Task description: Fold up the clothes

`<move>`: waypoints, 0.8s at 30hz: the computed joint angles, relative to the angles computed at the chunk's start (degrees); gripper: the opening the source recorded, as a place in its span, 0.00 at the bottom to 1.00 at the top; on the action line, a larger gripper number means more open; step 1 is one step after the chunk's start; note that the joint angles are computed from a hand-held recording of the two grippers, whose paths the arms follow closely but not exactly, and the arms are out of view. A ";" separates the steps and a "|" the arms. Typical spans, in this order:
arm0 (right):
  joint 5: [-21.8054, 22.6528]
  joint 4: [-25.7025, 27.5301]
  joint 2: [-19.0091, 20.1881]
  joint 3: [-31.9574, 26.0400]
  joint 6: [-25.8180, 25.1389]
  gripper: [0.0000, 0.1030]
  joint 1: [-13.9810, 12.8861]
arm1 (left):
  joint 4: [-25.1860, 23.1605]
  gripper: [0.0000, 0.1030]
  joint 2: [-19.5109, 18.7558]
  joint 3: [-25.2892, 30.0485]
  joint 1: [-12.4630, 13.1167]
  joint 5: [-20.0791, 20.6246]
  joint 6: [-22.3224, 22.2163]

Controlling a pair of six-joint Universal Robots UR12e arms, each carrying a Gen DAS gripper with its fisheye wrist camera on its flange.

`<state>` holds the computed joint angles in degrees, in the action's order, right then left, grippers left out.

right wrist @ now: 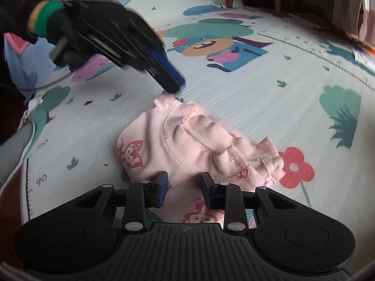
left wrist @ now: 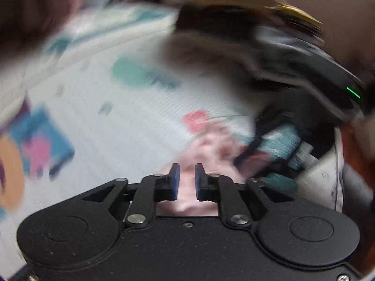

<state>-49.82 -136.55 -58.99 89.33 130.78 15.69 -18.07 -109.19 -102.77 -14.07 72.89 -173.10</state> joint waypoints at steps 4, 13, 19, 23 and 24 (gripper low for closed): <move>2.63 -7.73 -0.89 2.90 3.57 0.32 -0.89 | -2.13 0.12 -0.93 0.20 -2.97 2.65 7.45; -3.08 -15.98 0.09 3.98 6.61 0.48 0.14 | 3.45 0.31 -3.66 -0.36 -0.90 1.23 12.04; -0.53 -26.11 -0.66 7.22 8.29 0.47 -0.23 | 4.38 0.31 -0.57 -3.39 -0.83 0.65 9.69; -4.33 -19.72 0.02 5.80 9.40 0.50 0.45 | 4.82 0.32 -3.77 -2.19 -1.26 1.13 5.00; -3.15 -20.10 0.05 5.98 12.24 0.50 -0.03 | 5.02 0.32 -4.33 -1.60 -1.12 0.44 4.02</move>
<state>-52.97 -156.64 -58.94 95.31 143.01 15.65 -13.04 -113.52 -104.37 -15.19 73.33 -169.07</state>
